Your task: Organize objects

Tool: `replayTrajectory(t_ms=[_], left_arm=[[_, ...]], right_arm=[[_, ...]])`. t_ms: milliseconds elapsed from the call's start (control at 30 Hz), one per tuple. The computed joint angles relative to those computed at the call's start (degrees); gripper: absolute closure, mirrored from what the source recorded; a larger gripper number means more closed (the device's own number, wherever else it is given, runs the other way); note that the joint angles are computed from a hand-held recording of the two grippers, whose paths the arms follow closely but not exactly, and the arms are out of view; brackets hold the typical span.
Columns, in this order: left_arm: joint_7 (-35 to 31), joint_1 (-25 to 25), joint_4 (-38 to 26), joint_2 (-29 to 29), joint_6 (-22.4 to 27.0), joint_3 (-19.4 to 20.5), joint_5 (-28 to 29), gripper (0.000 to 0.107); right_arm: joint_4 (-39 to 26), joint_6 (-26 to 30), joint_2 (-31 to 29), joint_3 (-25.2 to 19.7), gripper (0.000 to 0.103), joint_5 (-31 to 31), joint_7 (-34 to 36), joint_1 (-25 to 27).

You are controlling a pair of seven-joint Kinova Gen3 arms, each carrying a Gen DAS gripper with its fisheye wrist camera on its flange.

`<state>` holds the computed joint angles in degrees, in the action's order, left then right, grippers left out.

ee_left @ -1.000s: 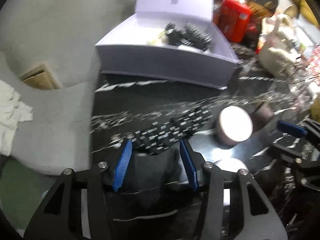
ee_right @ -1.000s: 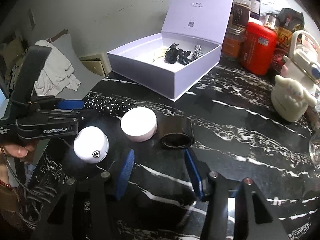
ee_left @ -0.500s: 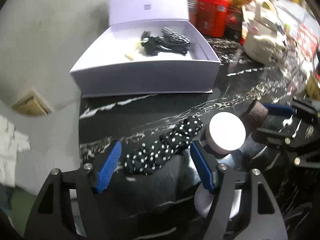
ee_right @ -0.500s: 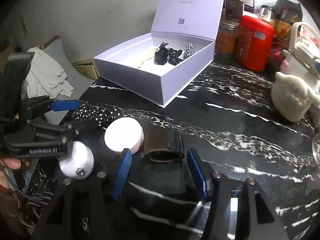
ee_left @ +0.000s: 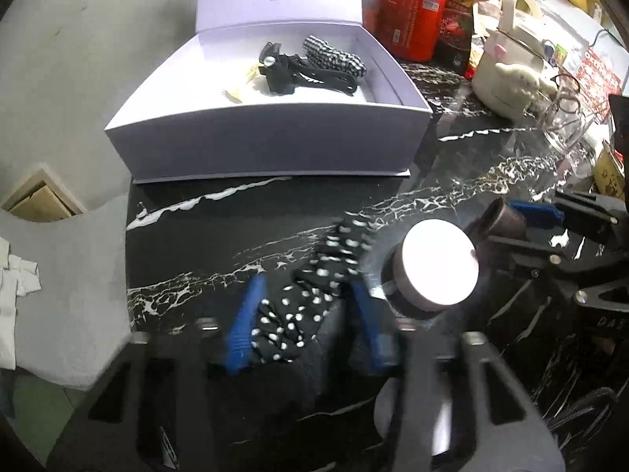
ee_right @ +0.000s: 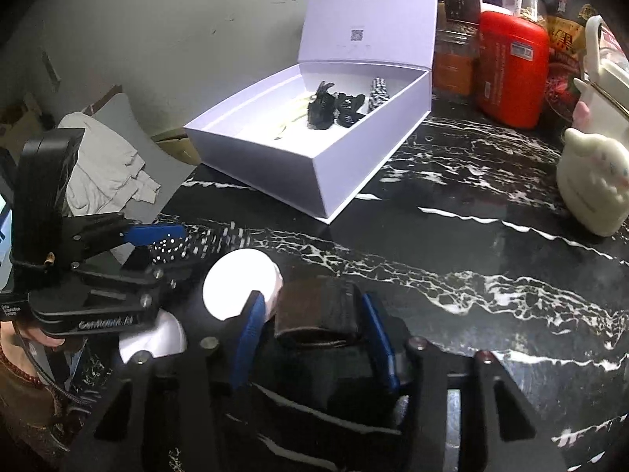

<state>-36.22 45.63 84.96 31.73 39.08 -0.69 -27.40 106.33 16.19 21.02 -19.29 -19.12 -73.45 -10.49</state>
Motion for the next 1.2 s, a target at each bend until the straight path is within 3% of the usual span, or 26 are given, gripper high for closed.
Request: replayTrajectory(t_ms=[167,433,767,967,1200], left_arm=[[-1.2,-0.6,1.0,-1.0,-0.2,1.1,1.0,0.089],[2.1,1.0,2.9,-2.5,0.8,0.5,0.3,0.09],[9.8,4.7,5.2,-4.3,6.5,1.4,-4.8,0.09],[12.4,4.4,8.3,-6.1,5.3,3.3,-5.5,0.09],[15.0,5.6,8.9,-5.9,5.1,3.4,-9.0,0.087]], right_arm=[[0.9,0.3,-1.2,1.6,0.06,1.1,-1.6,-1.7],[4.1,-0.7,-4.9,4.8,0.06,4.1,-5.4,-5.7],[7.9,-1.9,-8.0,6.1,0.06,7.9,-10.0,-9.1],[8.8,-2.2,-8.1,4.4,0.06,7.6,-9.5,-9.0],[9.3,-2.8,-7.8,5.9,0.059,9.3,-11.8,-10.8]])
